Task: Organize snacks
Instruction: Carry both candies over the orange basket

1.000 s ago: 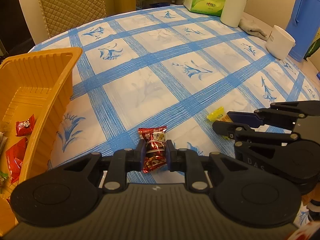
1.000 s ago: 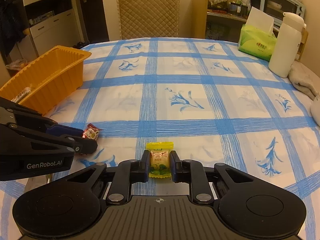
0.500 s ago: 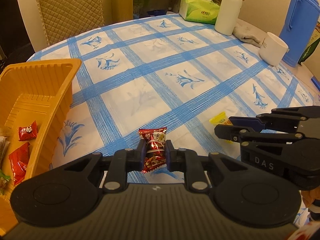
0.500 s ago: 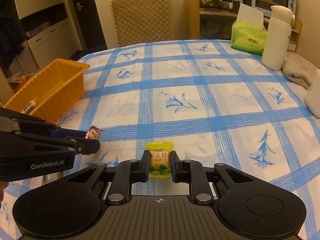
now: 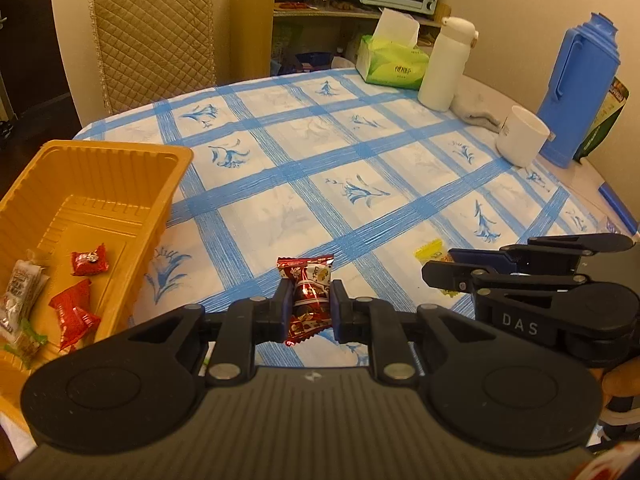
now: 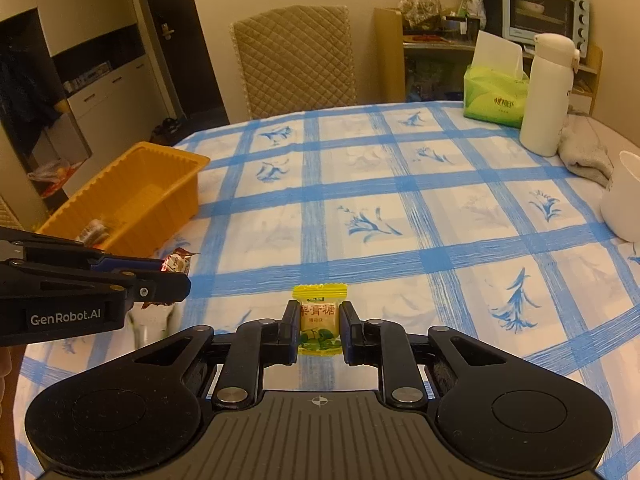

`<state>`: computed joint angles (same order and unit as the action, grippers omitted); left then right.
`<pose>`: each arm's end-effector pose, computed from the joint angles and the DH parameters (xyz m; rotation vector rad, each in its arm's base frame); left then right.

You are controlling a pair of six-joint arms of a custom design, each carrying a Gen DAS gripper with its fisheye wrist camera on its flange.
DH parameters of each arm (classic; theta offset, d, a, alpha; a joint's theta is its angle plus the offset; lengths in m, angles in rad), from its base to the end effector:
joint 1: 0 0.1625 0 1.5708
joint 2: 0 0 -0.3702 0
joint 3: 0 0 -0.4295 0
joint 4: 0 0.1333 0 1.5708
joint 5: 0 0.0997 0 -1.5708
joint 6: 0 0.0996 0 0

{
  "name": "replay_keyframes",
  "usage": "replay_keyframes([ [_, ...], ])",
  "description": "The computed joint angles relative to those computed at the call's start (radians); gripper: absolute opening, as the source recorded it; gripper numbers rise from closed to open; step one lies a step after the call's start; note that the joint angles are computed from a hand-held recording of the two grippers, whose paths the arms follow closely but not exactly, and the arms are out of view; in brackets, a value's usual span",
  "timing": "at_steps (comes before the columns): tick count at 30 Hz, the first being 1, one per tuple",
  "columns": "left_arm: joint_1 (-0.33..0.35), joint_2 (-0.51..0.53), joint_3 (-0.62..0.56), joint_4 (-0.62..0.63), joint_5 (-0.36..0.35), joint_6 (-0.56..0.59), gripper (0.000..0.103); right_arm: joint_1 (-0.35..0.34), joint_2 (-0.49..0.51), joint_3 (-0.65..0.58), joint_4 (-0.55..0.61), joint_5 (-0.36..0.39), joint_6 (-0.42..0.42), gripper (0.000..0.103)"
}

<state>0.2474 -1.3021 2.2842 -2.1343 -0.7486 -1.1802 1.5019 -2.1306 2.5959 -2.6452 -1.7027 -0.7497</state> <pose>-0.3376 -0.2980 0.0598 0.3894 2.3543 -0.8253 0.0975 -0.3330 0.2595 0.8469 -2.5587 0.7062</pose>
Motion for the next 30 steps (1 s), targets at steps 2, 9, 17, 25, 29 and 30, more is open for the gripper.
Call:
replay_keyframes([
  [2,-0.021,-0.025,0.009,0.03,0.003,-0.03,0.017,0.011,-0.029,0.006,0.025,0.004,0.005,0.021],
  [9,-0.103,-0.137,0.046,0.176,0.006,-0.159,0.017,0.073,-0.123,0.027,0.114,0.012,0.034,0.021],
  [17,-0.218,-0.307,0.09,0.419,-0.014,-0.344,0.017,0.192,-0.2,0.057,0.209,0.006,0.105,0.021],
  [25,-0.328,-0.506,0.116,0.745,-0.061,-0.552,0.017,0.348,-0.148,0.076,0.21,0.0,0.216,0.021],
  [29,-0.37,-0.599,0.118,0.904,-0.086,-0.634,0.017,0.432,-0.05,0.071,0.144,-0.008,0.277,0.021],
  [30,-0.378,-0.623,0.119,0.94,-0.091,-0.648,0.017,0.452,-0.021,0.069,0.123,-0.011,0.292,0.021],
])
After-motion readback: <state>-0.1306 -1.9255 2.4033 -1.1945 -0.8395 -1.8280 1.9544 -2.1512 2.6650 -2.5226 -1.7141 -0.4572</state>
